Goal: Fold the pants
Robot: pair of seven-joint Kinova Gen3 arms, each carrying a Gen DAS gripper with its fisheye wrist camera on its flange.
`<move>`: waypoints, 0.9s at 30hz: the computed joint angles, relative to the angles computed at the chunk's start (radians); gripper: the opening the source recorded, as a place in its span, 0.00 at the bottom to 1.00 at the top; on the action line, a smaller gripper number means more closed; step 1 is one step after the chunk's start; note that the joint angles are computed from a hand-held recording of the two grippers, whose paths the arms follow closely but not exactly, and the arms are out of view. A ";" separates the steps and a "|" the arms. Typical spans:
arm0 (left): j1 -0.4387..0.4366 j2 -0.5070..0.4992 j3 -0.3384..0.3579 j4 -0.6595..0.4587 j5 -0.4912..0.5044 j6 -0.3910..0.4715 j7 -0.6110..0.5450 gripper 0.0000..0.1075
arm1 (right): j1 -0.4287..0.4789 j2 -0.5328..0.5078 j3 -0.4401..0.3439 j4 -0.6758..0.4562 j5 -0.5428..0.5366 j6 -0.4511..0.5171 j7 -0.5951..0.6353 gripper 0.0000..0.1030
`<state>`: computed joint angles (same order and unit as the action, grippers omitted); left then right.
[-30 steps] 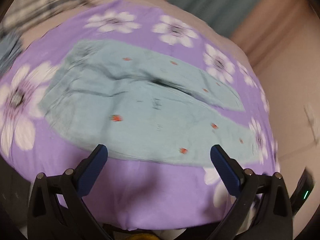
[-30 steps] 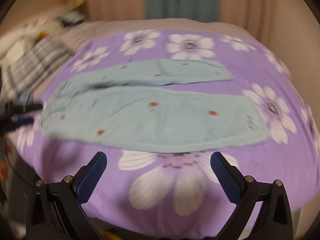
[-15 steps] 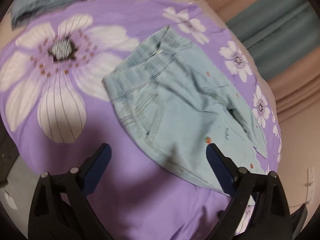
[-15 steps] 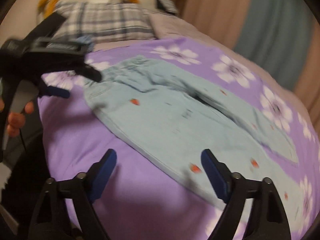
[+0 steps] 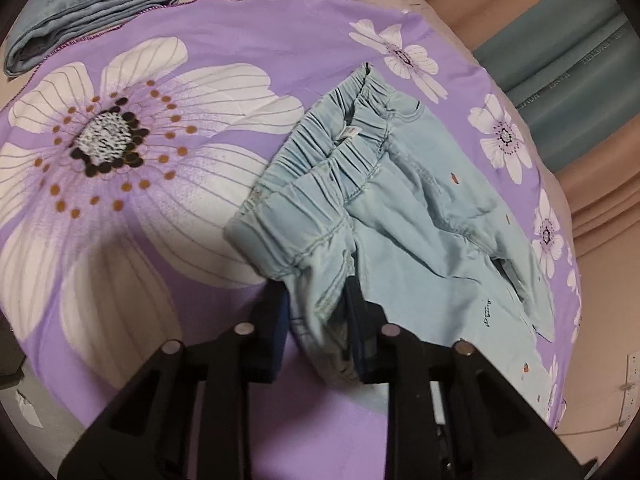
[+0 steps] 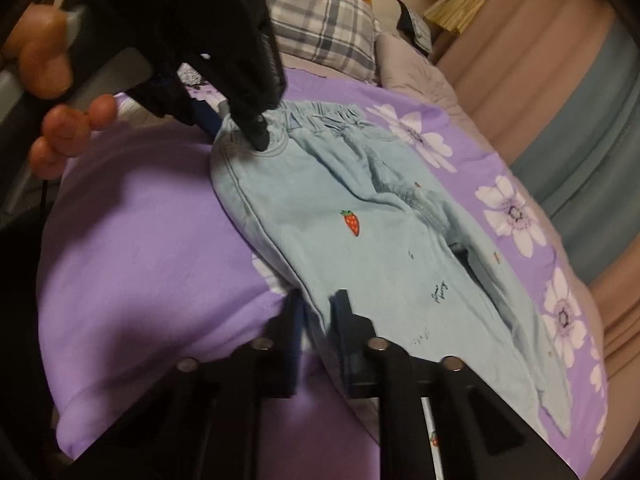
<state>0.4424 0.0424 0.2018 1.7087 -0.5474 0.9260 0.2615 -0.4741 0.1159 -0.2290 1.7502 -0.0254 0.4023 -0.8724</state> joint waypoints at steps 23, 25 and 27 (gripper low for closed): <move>0.096 0.030 0.066 -0.150 -0.073 0.198 -0.156 0.51 | 0.221 0.021 0.045 -0.194 -0.451 0.357 -0.052 0.44; 0.094 0.063 0.048 -0.172 -0.050 0.137 -0.236 0.52 | 0.198 0.074 0.135 -0.246 -0.449 0.405 -0.133 0.44; 0.088 0.119 0.036 -0.213 -0.018 0.126 -0.313 0.52 | 0.209 0.113 0.180 -0.286 -0.440 0.448 -0.215 0.44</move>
